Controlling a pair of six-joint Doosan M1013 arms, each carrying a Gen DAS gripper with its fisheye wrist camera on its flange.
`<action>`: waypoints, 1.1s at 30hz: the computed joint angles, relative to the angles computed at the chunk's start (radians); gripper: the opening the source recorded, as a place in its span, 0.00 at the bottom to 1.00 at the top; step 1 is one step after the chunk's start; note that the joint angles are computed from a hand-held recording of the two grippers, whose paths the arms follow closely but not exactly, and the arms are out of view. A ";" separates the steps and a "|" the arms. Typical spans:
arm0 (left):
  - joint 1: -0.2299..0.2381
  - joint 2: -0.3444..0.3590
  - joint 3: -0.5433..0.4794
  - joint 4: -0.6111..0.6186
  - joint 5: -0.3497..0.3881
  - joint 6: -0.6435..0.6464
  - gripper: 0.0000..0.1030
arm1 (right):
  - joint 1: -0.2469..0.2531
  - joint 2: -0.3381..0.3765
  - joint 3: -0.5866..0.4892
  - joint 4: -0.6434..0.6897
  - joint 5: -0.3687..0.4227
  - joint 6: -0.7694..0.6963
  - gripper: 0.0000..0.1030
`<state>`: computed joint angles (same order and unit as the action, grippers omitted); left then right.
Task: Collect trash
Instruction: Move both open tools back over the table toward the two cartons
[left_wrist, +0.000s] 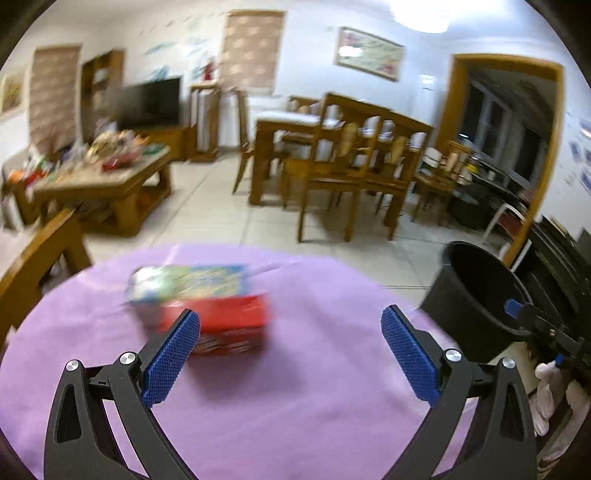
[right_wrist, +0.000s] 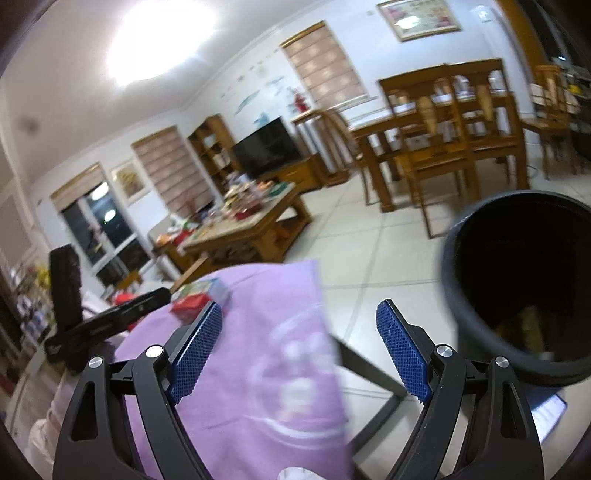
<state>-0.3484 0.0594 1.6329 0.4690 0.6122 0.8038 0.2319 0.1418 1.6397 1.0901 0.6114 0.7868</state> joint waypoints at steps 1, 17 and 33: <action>0.019 -0.003 0.006 -0.024 0.008 0.016 0.95 | 0.019 0.010 -0.019 -0.016 0.005 0.021 0.82; 0.109 -0.046 0.095 -0.174 -0.010 0.119 0.95 | 0.194 0.372 -0.517 -0.186 0.431 0.469 0.82; 0.140 -0.055 0.097 -0.264 0.051 0.187 0.95 | 0.249 0.426 -0.640 -0.082 0.586 0.382 0.82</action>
